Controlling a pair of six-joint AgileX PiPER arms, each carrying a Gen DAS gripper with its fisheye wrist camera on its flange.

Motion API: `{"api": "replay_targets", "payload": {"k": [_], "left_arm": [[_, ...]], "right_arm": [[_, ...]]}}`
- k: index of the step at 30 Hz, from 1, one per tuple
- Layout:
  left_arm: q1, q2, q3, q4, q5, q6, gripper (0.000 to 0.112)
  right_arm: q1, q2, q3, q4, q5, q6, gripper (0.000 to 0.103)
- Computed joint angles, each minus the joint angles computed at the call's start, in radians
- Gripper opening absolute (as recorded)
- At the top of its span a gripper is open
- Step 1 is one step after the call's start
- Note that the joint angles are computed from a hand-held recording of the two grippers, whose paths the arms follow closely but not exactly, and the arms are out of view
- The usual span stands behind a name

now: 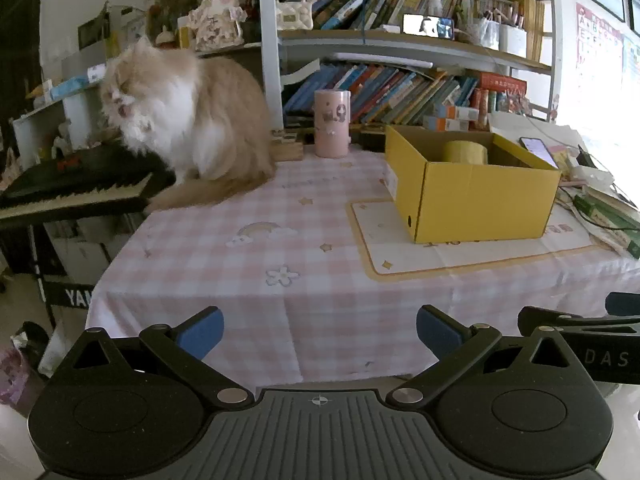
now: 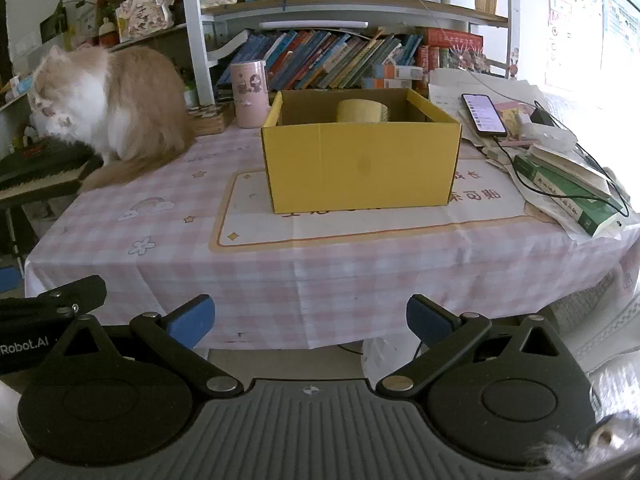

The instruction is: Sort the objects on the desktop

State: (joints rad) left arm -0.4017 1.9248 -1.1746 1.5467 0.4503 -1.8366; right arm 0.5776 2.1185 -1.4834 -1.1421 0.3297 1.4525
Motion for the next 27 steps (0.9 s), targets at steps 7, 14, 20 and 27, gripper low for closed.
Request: {"api": "replay_targets", "payload": {"k": [7,14,20,27], "left_arm": [[0.007,-0.001,-0.004,-0.029,-0.013,0.019,0.103],[-0.001,0.004,-0.010,-0.050,0.009,0.042,0.103],[0.002,0.004,-0.009,-0.056,0.001,0.047,0.103],[0.007,0.004,-0.007,-0.061,-0.008,0.051,0.103]], "right_arm": [[-0.002,0.002,-0.003,0.016,-0.005,-0.016,0.103],[0.000,0.005,-0.007,0.022,-0.003,-0.023,0.103],[0.001,0.005,-0.008,0.023,0.000,-0.023,0.103],[0.000,0.006,-0.006,0.019,-0.002,-0.018,0.103]]}}
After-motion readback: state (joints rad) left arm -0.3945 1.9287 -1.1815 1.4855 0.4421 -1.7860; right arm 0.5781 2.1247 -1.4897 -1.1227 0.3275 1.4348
